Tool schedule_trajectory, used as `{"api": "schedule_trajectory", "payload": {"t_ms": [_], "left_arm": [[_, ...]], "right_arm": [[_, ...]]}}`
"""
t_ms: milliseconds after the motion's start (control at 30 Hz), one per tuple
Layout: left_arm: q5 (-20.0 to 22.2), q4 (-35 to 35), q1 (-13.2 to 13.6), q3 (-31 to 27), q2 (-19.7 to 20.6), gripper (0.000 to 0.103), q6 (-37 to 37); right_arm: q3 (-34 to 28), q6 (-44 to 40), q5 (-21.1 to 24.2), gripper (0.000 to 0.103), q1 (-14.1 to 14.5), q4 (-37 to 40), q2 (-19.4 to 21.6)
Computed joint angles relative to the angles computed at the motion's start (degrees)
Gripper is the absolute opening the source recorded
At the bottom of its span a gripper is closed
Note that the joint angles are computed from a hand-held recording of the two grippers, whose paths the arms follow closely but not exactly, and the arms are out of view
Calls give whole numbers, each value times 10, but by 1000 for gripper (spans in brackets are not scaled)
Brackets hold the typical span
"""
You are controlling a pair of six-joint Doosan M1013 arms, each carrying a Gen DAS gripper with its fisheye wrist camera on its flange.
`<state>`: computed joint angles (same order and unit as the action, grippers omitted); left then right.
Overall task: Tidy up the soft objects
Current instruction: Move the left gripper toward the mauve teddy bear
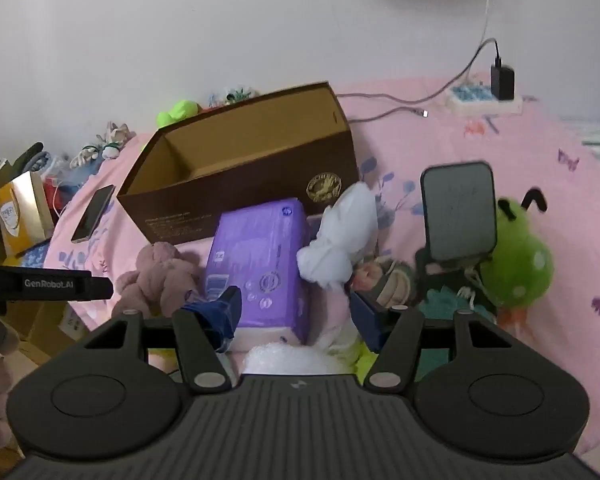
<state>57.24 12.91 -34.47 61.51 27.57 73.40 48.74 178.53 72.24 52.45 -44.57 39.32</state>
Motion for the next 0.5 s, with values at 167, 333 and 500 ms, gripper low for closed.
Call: {"api": "schedule_trajectory", "payload": {"t_ms": [167,333,500], "left_arm": [[0,14,-3,2,0,87,-12],[1,14,-2,-1,3,87,-14],[3,17,-2,-4,5,87,-15]], "right_arm": [[4,2,-3,45,0,0,-2],[3,-5,-3,45,-1,7,-2],[3,-5,-1,44,-2,8,-2]]}}
